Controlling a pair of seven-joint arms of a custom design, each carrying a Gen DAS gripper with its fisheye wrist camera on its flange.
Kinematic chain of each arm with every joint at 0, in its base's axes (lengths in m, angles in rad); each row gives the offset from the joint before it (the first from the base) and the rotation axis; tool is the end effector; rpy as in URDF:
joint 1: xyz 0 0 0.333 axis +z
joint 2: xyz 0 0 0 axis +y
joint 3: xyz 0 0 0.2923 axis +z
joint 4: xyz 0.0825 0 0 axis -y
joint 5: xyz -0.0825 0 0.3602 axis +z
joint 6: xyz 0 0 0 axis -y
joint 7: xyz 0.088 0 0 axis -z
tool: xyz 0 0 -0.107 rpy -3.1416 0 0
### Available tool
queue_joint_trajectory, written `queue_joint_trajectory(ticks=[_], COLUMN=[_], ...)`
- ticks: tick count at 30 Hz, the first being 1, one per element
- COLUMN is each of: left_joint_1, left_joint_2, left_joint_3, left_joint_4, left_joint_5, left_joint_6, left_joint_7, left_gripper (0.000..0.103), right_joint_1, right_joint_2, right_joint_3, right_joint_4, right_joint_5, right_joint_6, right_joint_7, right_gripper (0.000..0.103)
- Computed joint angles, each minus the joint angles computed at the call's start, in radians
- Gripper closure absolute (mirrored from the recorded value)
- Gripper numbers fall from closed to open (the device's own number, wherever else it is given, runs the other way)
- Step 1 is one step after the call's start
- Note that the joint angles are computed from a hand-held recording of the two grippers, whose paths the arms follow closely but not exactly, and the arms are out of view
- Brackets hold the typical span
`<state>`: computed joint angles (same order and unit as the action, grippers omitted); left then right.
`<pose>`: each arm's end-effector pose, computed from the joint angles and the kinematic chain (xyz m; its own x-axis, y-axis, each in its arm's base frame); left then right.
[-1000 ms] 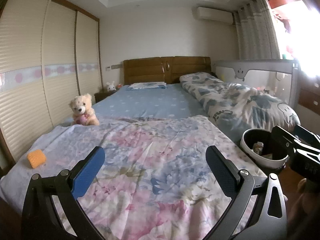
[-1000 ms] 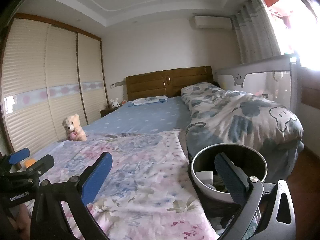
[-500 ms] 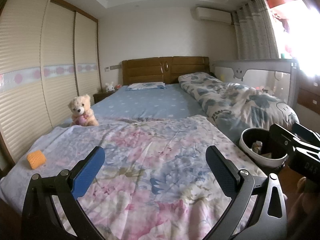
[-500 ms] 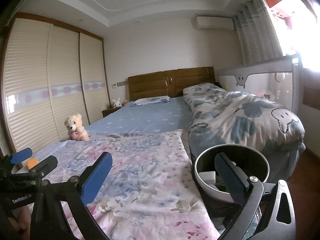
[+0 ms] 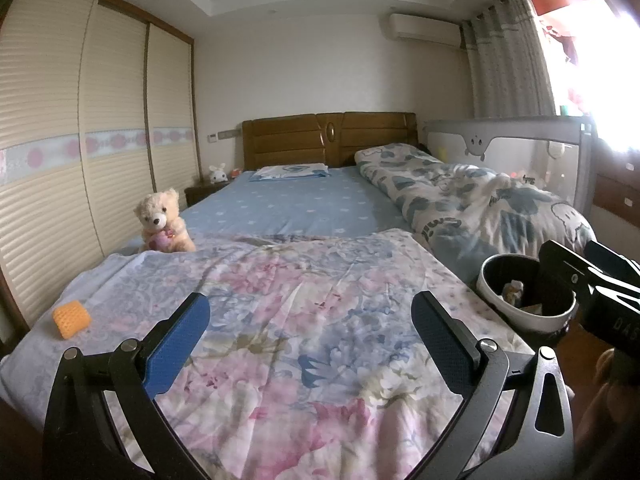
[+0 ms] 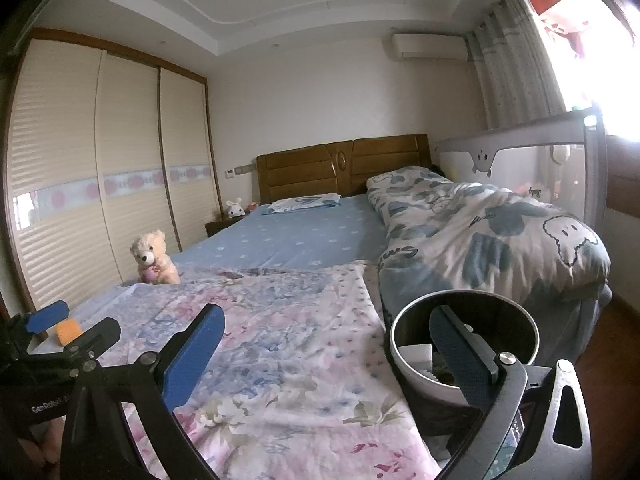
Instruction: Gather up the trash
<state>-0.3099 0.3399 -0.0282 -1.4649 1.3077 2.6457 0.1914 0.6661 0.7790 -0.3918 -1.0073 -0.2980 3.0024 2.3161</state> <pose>0.6328 -0.2462 0.5533 0.1460 -0.9874 -0.0602 -0.3339 0.0081 -0.9426 0.6715 0.3556 0.5448 0.2063 -0.9674 -0.1470 -0.3083 0.0783 -0.9481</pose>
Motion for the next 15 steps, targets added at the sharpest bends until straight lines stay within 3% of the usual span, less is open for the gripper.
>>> queue_joint_trajectory(ticks=[15], left_joint_1=[-0.002], left_joint_2=[0.004], left_joint_3=[0.001], left_joint_4=[0.001], left_joint_5=[-0.011], left_joint_6=[0.005], left_joint_7=[0.007], left_gripper=[0.0], right_joint_1=[-0.011], right_joint_2=[0.009], right_joint_3=[0.018], right_joint_4=[0.026], right_joint_5=[0.012], right_joint_6=[-0.007], right_joint_7=[-0.022], right_gripper=[0.0])
